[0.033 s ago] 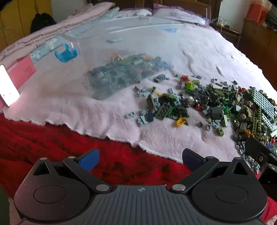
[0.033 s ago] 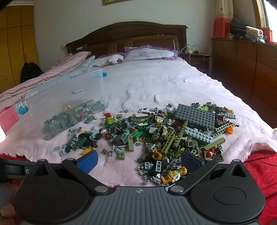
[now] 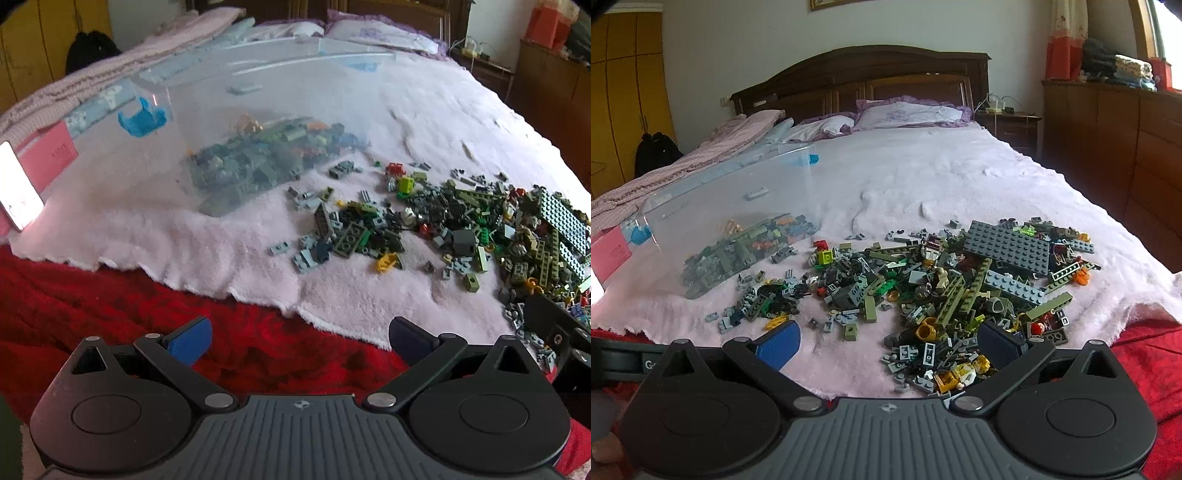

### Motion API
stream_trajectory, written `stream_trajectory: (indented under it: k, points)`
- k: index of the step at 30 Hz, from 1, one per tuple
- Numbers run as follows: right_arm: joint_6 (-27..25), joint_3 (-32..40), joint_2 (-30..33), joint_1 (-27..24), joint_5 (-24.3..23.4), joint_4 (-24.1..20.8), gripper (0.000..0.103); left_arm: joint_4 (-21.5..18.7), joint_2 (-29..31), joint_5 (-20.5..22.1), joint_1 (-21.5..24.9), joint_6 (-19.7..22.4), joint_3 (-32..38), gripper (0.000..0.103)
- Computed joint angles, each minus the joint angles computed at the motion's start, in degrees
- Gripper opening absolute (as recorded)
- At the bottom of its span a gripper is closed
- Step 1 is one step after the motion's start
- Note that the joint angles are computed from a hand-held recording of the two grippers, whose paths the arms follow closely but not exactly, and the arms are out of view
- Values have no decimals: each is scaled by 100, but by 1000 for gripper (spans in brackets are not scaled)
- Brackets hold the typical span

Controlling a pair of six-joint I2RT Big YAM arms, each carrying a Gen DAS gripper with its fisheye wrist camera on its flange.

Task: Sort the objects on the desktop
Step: 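Move both tools over the Lego pile beside the clear bin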

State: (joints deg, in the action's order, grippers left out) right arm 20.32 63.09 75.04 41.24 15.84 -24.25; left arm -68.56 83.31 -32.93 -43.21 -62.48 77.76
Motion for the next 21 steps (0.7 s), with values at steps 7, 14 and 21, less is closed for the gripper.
stream_trajectory:
  k: [7, 14, 21]
  points:
    - [-39, 4, 24, 4, -25, 5, 103, -13, 8, 168, 97, 213, 100, 103]
    - [-58, 15, 36, 11, -43, -9, 103, 114, 45, 15, -11, 65, 14, 103]
    - [-53, 222, 139, -25, -151, -255, 103, 618, -283, 13, 117, 164, -201, 103]
